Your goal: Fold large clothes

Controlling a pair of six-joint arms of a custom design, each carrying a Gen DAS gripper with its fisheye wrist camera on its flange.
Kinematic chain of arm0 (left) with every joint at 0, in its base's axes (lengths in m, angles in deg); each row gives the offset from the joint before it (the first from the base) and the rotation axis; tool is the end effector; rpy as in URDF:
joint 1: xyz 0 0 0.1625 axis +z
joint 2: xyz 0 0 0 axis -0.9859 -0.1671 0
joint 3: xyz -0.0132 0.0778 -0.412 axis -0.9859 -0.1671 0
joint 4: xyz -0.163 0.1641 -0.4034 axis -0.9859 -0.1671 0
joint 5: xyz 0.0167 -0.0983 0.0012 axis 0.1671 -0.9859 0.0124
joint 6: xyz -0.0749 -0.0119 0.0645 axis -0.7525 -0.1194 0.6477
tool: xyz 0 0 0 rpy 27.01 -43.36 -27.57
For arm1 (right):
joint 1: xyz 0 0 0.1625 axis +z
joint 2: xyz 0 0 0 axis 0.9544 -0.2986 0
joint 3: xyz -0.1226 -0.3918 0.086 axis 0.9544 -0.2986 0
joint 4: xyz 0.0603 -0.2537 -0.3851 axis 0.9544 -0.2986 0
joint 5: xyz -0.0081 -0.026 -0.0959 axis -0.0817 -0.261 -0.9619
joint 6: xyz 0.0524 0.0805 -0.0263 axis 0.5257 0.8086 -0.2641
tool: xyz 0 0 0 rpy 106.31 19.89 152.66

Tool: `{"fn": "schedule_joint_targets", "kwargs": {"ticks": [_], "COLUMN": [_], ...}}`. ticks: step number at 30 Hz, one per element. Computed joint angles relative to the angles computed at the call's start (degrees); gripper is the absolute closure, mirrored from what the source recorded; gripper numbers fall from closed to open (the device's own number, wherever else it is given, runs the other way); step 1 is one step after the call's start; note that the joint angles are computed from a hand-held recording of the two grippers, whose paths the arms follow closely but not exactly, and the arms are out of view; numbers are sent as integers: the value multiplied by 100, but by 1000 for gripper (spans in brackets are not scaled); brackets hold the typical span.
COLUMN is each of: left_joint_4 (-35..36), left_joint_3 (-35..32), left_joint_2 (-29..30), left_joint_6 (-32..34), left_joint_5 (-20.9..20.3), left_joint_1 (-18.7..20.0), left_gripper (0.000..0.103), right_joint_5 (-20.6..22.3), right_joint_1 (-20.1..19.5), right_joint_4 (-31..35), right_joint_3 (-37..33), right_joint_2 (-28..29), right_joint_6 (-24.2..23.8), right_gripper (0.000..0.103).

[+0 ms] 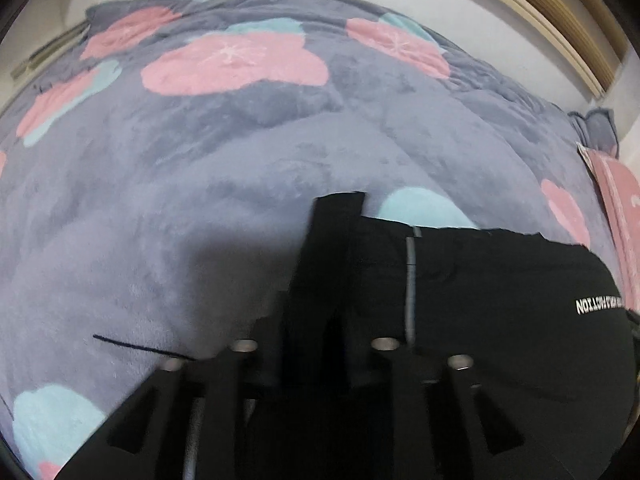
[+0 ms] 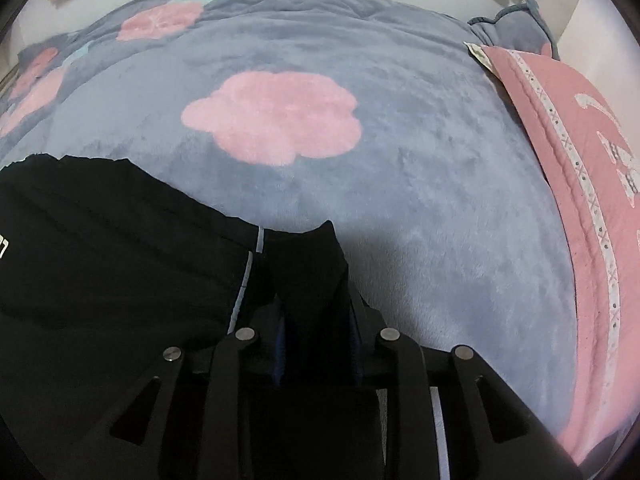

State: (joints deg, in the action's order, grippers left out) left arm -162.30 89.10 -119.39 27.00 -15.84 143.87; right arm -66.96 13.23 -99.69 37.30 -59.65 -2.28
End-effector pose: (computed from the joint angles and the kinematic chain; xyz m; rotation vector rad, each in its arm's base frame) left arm -0.1890 -0.8015 0.1200 0.5206 2.5273 -0.4384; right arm 0.0116 -0.6019 0.3220 -0.1770 -2.0582 0.6848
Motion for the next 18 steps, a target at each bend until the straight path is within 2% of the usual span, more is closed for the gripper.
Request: {"fn": "schedule_joint_targets", "kwargs": {"ticks": [1,5,6,8,10,13,16,18], "left_joint_4": [-56,-394,-593,-857,-1087,-1135,-992,-876], "left_joint_3": [41,373,549,851,1161,1640,2108,2394], "left_joint_2": [-61,-602,-816,-1172,-1512,-1961,-2227,-2239], "left_joint_6": [-50,-115,-62,-5,104,250,346,283], "left_joint_5": [-102,-1374,-1544,-1697,-1936,-2200,-2591,-2783], "left_joint_1": [37,269,287,258,207,15,-209,-366], "left_gripper": [53,53,53,53,52,52,52,52], "right_joint_5": [89,511,650,669,642,771,980,1133], "right_joint_1": [-16,12,67,298,667,1109,1385,1448], "right_joint_4": [-60,-83,-104,-402,-608,-28,795,1059], "right_joint_3": [53,431,584,875,1184,1399,1362,1348], "right_joint_2": [-60,-591,-801,-1126,-1433,-1743,-1672,-1512], "right_joint_6": [7,328,385,234,121,604,1172,1373], "right_gripper": [74,62,57,52,52,52,52,52]}}
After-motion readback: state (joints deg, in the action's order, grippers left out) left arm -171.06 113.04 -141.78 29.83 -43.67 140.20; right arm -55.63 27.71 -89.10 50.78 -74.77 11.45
